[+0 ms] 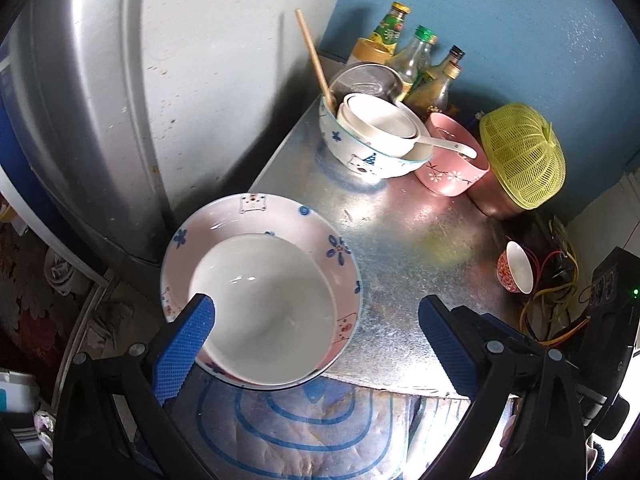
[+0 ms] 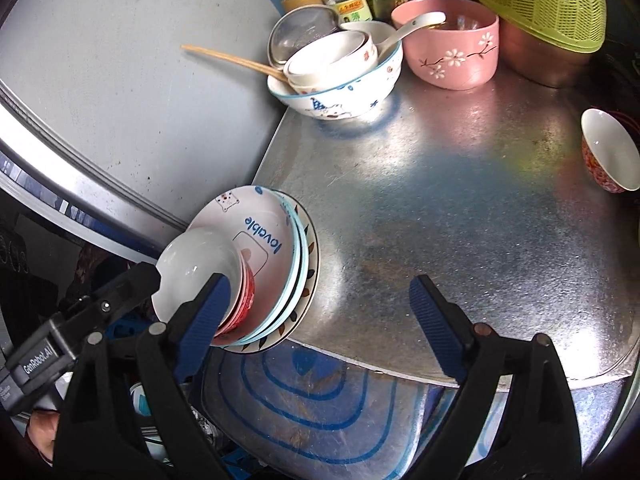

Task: Organize plates and bowls
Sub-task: 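Move the right gripper to the other small red-patterned bowl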

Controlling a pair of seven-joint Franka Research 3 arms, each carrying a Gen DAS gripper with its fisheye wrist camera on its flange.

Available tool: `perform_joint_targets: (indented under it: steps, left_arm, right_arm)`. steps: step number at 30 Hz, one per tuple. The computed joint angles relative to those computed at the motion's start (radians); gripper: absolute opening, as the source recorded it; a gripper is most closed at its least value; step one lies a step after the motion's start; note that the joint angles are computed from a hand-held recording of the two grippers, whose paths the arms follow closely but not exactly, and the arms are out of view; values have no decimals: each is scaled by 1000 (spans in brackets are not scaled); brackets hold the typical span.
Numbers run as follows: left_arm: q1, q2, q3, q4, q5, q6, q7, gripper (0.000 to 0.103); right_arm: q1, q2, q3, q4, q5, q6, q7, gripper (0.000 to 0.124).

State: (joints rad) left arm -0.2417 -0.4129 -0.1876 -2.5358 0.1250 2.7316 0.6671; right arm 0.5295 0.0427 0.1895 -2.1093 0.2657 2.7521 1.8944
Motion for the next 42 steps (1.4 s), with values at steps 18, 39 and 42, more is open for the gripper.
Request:
perform_joint_targets:
  steps: [18, 39, 42]
  left_arm:
    - [-59, 215, -40, 210, -6, -16, 120, 102]
    - [-96, 430, -85, 416, -81, -54, 269, 102]
    - [-95, 457, -89, 447, -84, -63, 282, 102]
  right_arm:
    - [-102, -178, -25, -207, -33, 69, 136, 92]
    - [-198, -303, -25, -366, -57, 82, 258, 92]
    - [-206, -305, -31, -373, -52, 87, 259, 92]
